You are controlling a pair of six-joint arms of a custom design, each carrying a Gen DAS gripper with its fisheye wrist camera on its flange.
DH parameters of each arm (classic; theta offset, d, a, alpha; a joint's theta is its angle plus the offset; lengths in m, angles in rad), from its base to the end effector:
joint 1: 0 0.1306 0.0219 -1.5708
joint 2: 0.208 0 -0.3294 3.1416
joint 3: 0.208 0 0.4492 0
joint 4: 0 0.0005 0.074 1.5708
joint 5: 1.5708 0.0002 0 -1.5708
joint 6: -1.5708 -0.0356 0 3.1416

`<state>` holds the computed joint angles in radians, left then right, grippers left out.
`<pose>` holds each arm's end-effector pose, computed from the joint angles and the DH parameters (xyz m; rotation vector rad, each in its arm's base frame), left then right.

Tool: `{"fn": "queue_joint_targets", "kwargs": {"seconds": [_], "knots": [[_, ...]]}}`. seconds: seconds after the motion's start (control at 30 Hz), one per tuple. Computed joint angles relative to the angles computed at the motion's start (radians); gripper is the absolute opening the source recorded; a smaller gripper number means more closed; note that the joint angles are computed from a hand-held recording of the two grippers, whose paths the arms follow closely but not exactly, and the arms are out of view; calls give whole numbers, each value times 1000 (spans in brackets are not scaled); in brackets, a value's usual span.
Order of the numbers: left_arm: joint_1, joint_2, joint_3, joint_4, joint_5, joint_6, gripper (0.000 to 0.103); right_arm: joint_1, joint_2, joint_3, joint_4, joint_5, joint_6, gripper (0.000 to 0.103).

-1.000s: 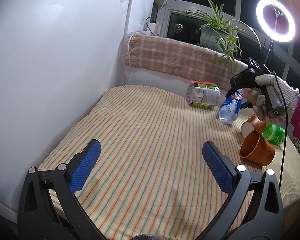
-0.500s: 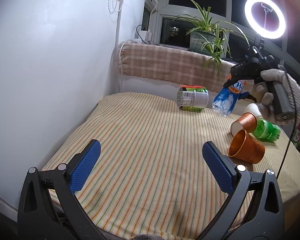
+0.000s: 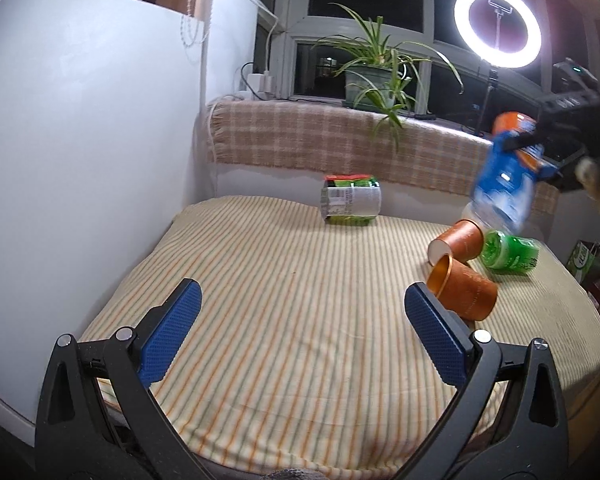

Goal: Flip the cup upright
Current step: 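Lift the blue bottle with the right tool and lower it toward the left tool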

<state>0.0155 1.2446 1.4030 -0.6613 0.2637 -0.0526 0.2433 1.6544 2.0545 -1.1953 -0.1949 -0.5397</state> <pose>0.5216 -0.0017 0.4762 0.1994 2.0531 -0.2312 0.5870 0.1523 0.5431 0.2628 2.4171 0.5982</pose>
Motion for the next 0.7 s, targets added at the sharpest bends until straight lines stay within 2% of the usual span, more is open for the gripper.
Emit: {"fn": "queue_joint_targets", "kwargs": {"seconds": [0.13,0.33,0.5,0.7], "knots": [[-17,-8,-6,-4,1,-5,103,-4,-125,-135,-49,0,19,55],[-47,-17,-14,-18,12,-21,103,-38,-226,-294,-116,-46,26,55],[-67,-27,-20,-23,13,-31,103,-64,-239,-362,-168,-76,24,55],[-71,-24,-16,-36,12,-32,103,-83,-220,-400,-136,-112,7,55]]}}
